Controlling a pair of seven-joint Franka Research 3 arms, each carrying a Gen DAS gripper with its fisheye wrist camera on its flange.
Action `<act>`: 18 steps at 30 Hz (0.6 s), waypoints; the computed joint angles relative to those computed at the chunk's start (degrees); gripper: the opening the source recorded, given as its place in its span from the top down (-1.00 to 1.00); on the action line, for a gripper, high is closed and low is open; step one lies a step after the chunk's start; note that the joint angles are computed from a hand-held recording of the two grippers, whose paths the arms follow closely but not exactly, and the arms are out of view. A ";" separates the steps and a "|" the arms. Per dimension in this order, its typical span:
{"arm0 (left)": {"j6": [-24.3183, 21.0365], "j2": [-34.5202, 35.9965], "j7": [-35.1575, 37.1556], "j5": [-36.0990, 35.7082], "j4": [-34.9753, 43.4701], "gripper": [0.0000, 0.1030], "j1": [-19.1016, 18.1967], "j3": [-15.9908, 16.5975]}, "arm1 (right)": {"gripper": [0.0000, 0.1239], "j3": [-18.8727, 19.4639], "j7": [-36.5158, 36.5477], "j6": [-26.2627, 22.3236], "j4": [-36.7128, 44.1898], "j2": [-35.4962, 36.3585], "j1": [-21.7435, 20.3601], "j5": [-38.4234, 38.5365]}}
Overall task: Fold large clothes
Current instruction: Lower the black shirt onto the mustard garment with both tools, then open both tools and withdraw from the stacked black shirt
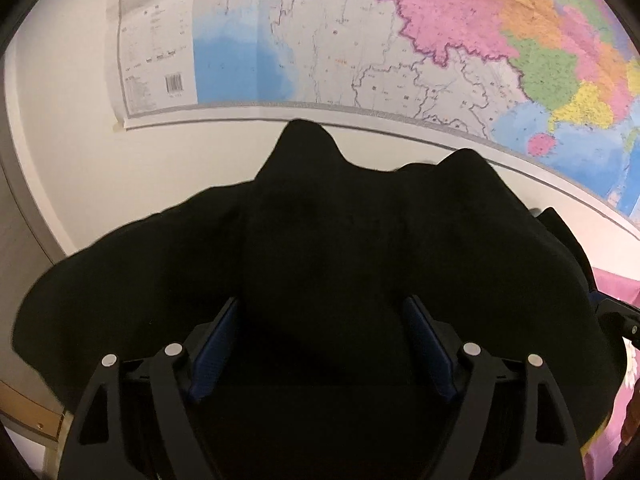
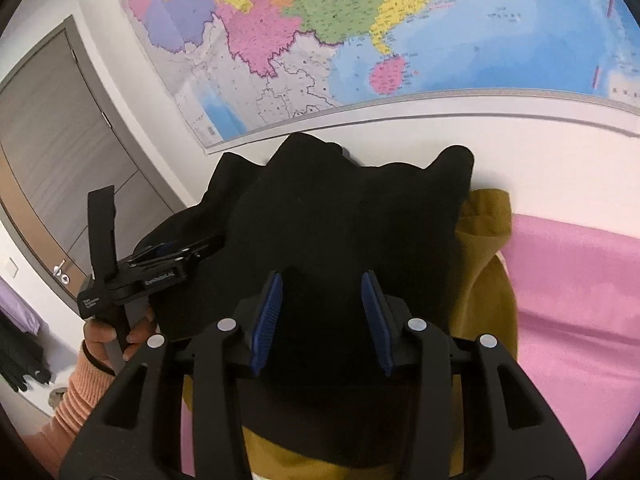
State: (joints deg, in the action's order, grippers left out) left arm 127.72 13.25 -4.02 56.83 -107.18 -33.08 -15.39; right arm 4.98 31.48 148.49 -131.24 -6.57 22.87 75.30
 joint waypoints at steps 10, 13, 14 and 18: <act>-2.83 -3.33 -5.39 9.70 -2.31 -0.55 -4.55 -3.54 | 0.32 0.48 -7.59 4.86 -8.87 -9.92 3.24 -1.08; -0.51 -0.83 -2.92 10.96 0.01 -0.56 -5.10 -3.61 | 0.31 -0.23 -5.71 3.27 -9.55 -9.37 3.92 -3.96; -1.62 0.69 -1.93 10.29 1.54 -0.57 -5.59 -3.45 | 0.31 -0.50 -5.83 3.18 -9.82 -9.62 4.07 -3.96; -3.92 2.74 -1.94 9.22 3.30 -0.57 -7.57 -2.32 | 0.32 -1.48 -6.53 2.78 -11.01 -11.71 4.39 -2.67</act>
State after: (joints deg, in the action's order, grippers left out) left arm 123.80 15.99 -5.96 66.05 -103.88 -40.65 -17.70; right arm 3.50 24.95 151.28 -142.25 -18.29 27.26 72.63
